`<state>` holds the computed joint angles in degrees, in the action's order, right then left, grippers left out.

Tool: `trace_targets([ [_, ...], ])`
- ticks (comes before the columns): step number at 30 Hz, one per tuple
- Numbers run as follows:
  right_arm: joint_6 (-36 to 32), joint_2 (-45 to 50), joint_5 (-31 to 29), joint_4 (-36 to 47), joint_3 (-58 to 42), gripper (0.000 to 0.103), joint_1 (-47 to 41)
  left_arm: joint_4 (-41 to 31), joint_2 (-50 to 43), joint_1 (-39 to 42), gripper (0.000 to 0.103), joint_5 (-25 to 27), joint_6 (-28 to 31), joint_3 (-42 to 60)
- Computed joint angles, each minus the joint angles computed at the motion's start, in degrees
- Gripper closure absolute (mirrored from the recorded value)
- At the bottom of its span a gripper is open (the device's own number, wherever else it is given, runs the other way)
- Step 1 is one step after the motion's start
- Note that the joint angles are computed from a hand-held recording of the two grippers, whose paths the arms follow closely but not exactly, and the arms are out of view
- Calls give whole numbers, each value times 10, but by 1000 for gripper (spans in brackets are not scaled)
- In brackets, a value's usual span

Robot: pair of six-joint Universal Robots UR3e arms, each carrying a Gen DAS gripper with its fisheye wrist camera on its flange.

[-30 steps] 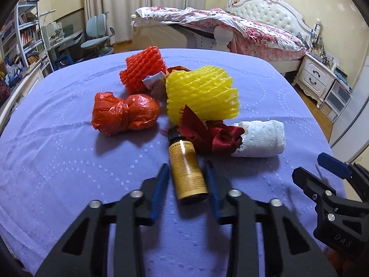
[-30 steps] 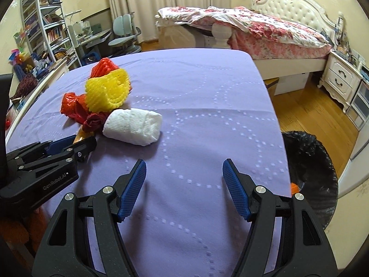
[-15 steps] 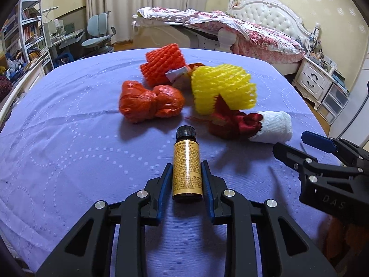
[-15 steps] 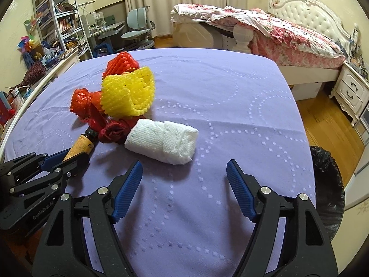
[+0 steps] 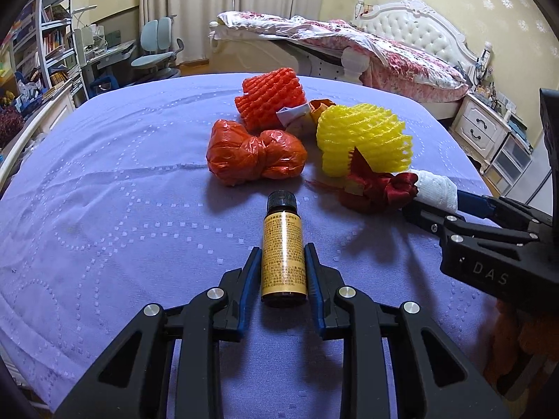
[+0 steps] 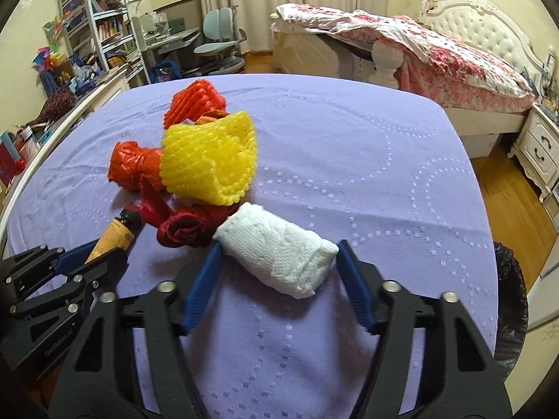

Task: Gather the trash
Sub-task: 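Grasp the gold-labelled bottle with the left tool while the right tool approaches the white rolled towel, then close the right tool on the white rolled towel while the left tool holds the bottle, then carry the towel and bottle over the black bin and open both tools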

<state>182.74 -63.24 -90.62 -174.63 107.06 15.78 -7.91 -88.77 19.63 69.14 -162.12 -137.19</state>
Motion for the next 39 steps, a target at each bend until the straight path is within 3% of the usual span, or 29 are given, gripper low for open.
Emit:
trace_targets([
  [5, 8, -14, -2, -8, 21, 47, 5, -4, 8, 8, 75, -10, 5, -4],
  [23, 38, -140, -5, -86, 200, 47, -34, 1, 82, 12, 76, -54, 19, -59],
  [30, 40, -217, 8, -124, 294, 47, -95, 28, 102, -34, 76, -58, 2, -70],
  [39, 17, -340, 46, -141, 413, 47, -217, 91, 30, -165, 75, -11, -46, -16],
])
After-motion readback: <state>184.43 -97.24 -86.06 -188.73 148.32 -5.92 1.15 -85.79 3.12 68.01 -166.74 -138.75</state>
